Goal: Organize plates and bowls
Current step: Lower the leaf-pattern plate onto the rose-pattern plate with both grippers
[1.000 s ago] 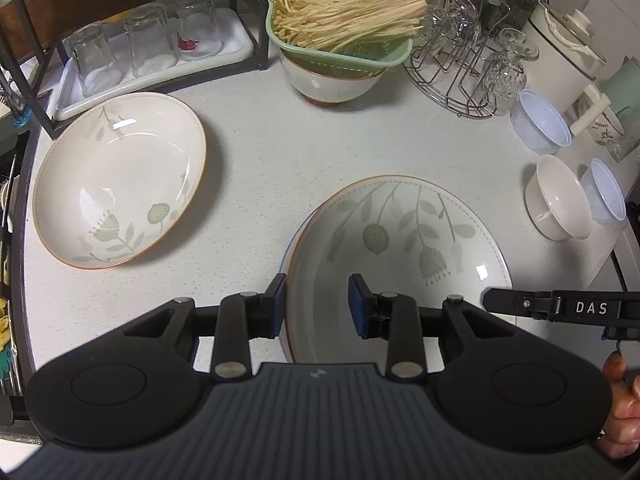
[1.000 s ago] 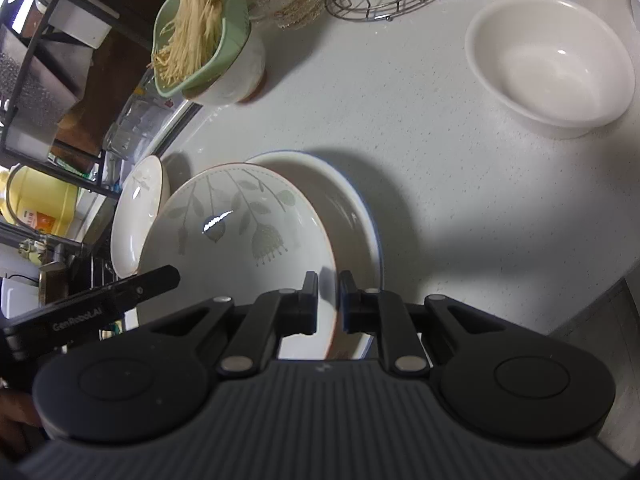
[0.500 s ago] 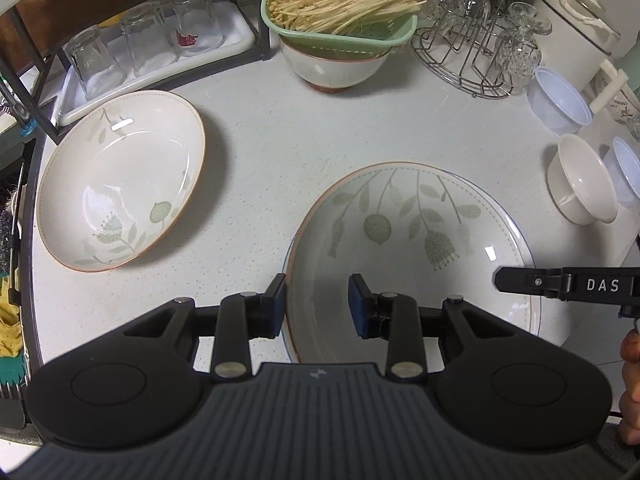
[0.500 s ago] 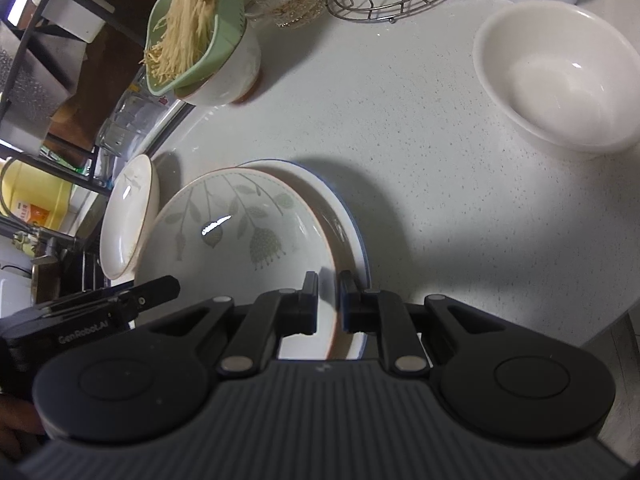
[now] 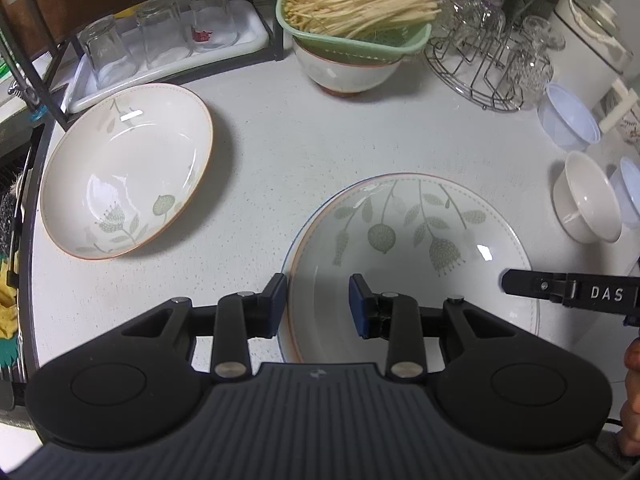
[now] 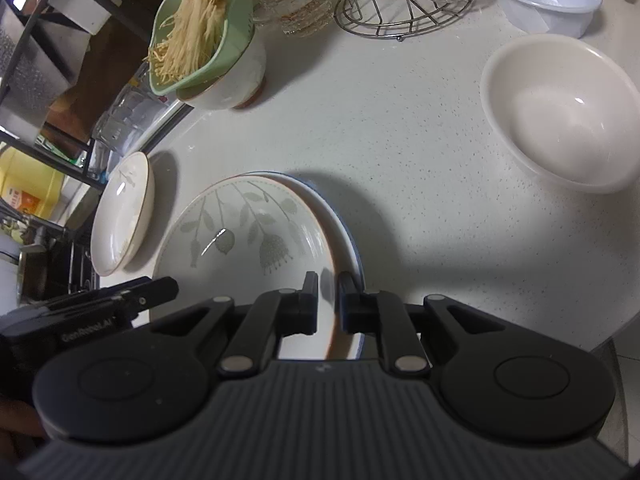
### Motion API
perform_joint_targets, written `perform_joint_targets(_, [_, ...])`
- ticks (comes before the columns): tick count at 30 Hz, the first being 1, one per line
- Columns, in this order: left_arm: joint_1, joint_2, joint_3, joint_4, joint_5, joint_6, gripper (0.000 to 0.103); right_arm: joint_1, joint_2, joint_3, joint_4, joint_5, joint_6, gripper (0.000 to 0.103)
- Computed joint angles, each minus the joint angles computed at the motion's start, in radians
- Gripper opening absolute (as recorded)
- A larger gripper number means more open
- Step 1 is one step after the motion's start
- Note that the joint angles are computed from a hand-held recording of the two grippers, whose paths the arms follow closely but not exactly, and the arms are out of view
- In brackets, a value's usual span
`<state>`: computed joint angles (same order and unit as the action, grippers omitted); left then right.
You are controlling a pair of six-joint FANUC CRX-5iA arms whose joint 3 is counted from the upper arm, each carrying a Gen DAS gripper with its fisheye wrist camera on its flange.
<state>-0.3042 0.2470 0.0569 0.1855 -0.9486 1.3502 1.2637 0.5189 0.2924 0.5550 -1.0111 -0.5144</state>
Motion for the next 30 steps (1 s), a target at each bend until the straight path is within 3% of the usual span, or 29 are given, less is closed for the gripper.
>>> perform_joint_targets(5, [0.01, -0.03, -0.025, 0.039, 0.01, 0.001, 0.038, 0.012, 0.014, 0.036, 0.045, -0.075, 0.027, 0.014])
perform_joint_targets(10, [0.02, -0.055, -0.045, 0.111, 0.007, -0.002, 0.038, 0.018, 0.006, 0.029, 0.056, -0.078, 0.036, 0.014])
perform_joint_targets(23, [-0.004, -0.158, -0.075, 0.139, 0.048, 0.026, 0.038, 0.066, -0.045, -0.013, 0.185, -0.146, 0.035, 0.014])
perform_joint_targets(30, [-0.03, -0.255, -0.113, 0.15, 0.114, 0.057, 0.038, 0.103, -0.089, -0.033, 0.3, -0.197, 0.068, 0.015])
